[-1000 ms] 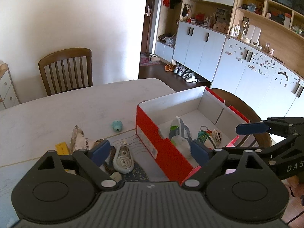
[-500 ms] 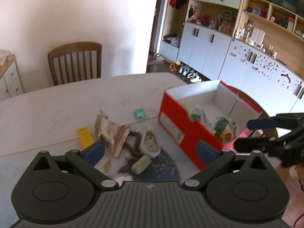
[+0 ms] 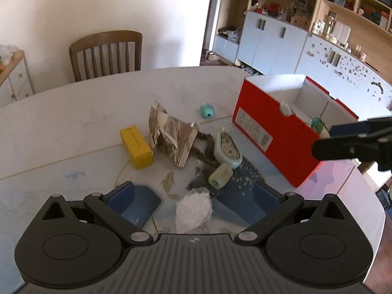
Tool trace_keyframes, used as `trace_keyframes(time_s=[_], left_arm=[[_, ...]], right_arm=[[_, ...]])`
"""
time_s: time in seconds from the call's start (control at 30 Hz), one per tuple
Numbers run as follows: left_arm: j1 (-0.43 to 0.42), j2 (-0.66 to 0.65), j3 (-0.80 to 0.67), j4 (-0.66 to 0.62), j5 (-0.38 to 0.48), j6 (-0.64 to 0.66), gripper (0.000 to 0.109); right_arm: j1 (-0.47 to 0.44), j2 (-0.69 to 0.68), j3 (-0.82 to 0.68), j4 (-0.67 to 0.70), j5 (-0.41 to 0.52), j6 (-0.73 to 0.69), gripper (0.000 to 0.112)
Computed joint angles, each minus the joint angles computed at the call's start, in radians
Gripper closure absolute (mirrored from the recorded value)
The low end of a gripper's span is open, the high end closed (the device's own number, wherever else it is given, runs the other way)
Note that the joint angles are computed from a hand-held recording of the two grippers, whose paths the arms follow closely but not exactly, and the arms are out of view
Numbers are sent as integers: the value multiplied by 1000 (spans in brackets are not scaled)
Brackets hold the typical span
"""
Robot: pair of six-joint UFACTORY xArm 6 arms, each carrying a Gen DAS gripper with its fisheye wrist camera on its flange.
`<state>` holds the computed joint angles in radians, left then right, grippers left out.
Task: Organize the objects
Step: 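Grasp the white crumpled bag with left tool while right tool grasps the soap bar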
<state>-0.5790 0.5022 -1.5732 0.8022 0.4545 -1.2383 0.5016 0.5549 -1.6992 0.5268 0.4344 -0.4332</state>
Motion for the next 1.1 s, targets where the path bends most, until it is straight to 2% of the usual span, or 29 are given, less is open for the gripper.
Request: trace_keyframes(time_s=[0.23,0.6,0.83,0.97,1.1], left_arm=[[14,35,21,20,-56,28,6],[14,110,-21,35,-45,58,6],[16,148,-58,21,-36,78,7],[17,158,-68,11,-33,81,15],[19,160,-68,-10,-42,90,29]], right_arm=[[23,89,-93,-95,39,106,21],[54,234,-255,-248,107,237,28],[50,341,-412,-228,191,232,33],[48,413,-529,-248,255,238,36],[50,470,-623,-243,303,227,39]])
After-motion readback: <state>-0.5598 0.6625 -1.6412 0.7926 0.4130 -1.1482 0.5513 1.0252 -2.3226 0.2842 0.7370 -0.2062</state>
